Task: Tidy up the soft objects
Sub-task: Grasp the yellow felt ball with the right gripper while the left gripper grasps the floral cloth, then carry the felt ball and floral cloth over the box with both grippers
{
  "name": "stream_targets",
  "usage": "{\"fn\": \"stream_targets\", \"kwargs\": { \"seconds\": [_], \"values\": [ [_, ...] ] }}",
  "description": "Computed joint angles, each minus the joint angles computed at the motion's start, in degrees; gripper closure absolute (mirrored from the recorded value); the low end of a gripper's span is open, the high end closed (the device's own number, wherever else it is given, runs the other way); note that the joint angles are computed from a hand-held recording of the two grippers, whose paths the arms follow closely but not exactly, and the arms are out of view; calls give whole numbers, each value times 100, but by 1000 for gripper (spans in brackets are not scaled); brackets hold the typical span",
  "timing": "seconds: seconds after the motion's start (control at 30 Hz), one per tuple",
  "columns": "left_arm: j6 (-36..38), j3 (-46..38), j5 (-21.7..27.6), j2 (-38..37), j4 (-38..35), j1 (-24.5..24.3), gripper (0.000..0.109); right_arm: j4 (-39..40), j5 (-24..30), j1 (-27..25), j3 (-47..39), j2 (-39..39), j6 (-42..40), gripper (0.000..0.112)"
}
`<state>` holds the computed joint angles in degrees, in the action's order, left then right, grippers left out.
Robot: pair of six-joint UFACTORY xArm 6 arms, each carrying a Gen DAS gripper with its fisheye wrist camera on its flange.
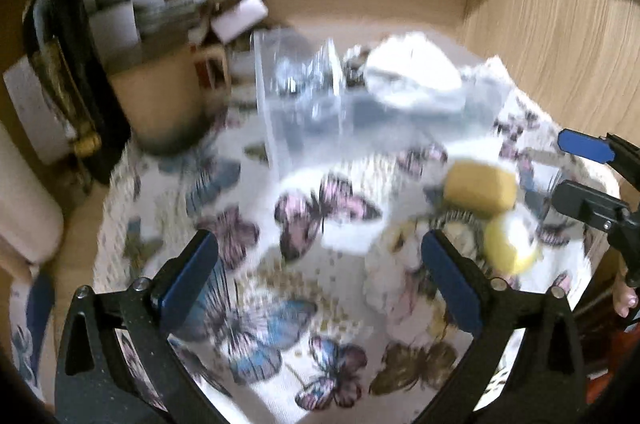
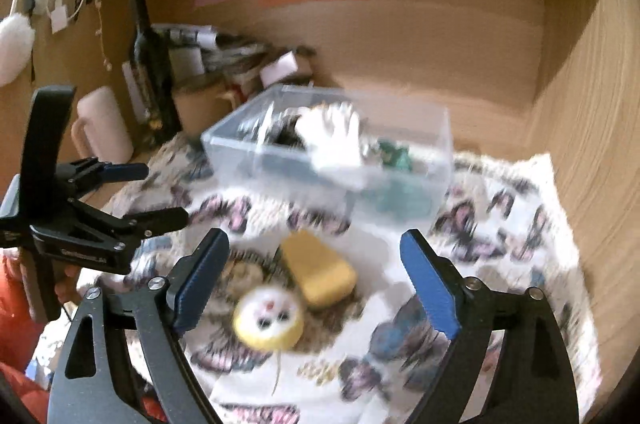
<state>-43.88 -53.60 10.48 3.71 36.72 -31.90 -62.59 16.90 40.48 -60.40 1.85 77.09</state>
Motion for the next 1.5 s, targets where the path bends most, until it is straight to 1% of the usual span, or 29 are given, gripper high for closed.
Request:
{"fn": "stream_targets", "kwargs": {
  "seconds": [0.03, 0.07, 0.13, 0.17, 0.23, 0.27, 0.3, 0.33, 0.37, 0.4, 0.43, 0.47, 0.5, 0.53, 0.57, 0.6, 0.63, 0.67, 0.73, 0.77, 0.9, 0.97, 1.1, 1.13, 1.2, 1.33, 1.43, 1.47, 1.5],
  "values": [
    [-17, 40, 24, 6, -26, -23, 6, 112, -48, 14, 53, 14, -56, 26],
    [120, 84, 4, 28, -228, -46, 6, 300, -131, 15, 107, 46, -180, 26],
    [237, 133, -17, 63, -413, -79, 6, 532, -262, 19, 201, 89, -297, 28],
    [233, 136, -14, 85, -408, -96, 6, 754, -348, 16, 242, 145, -449, 28],
    [167, 109, 6, 136, -319, -127, 6, 943, -464, 13, 307, 207, -538, 28],
    [183, 106, -28, 164, -339, -146, 10, 1120, -520, 11, 330, 260, -664, 32],
    [312, 107, -61, 188, -457, -161, 14, 1254, -572, 7, 349, 288, -771, 38],
    [570, 96, -70, 224, -713, -201, 23, 1508, -652, 5, 374, 331, -980, 40],
    [852, 87, -70, 260, -975, -226, 30, 1681, -724, 18, 391, 369, -1111, 45],
    [1055, 69, -83, 304, -1191, -259, 32, 1766, -776, 29, 404, 393, -1162, 48],
    [1183, 66, -116, 330, -1338, -272, 38, 1885, -812, 39, 409, 424, -1255, 51],
    [1136, 59, -156, 360, -1276, -266, 42, 1923, -828, 44, 425, 423, -1289, 56],
    [896, 40, -175, 369, -974, -240, 45, 2023, -842, 56, 419, 449, -1391, 61],
    [861, 59, -223, 370, -912, -232, 54, 2153, -885, 64, 422, 470, -1517, 64],
    [828, 69, -254, 362, -853, -226, 65, 2301, -959, 66, 440, 483, -1659, 69],
    [1000, 83, -278, 360, -1035, -240, 71, 2383, -1021, 65, 464, 480, -1743, 69],
    [1155, 90, -303, 361, -1212, -253, 80, 2225, -988, 61, 453, 467, -1608, 69],
    [1340, 91, -319, 366, -1432, -270, 86, 1992, -937, 56, 430, 459, -1405, 69],
    [1450, 100, -365, 358, -1601, -274, 91, 1717, -893, 32, 410, 439, -1166, 69],
    [1367, 114, -379, 333, -1515, -258, 95, 1542, -887, 15, 419, 401, -990, 69],
    [712, 178, -488, 146, -818, -111, 96, 1109, -818, -50, 401, 284, -573, 69],
    [267, 214, -563, 10, -337, -8, 98, 831, -769, -94, 429, 164, -317, 69],
    [-920, 130, -607, -211, 976, 192, 98, 324, -687, -179, 429, -12, 150, 69],
    [-1312, 72, -591, -266, 1388, 244, 98, 196, -665, -193, 425, -49, 274, 69],
    [-1516, 11, -631, -317, 1631, 326, 98, -122, -587, -229, 421, -148, 558, 69],
    [-2258, -279, -628, -332, 2431, 428, 98, -477, -511, -292, 386, -255, 878, 69],
    [-2611, -516, -722, -275, 2739, 487, 98, -790, -443, -347, 339, -343, 1121, 69],
    [-2895, -616, -702, -243, 2965, 466, 98, -870, -404, -355, 308, -372, 1158, 69],
    [-2939, -701, -742, -211, 3019, 485, 98, -937, -339, -353, 266, -386, 1179, 69]
  ]
}}
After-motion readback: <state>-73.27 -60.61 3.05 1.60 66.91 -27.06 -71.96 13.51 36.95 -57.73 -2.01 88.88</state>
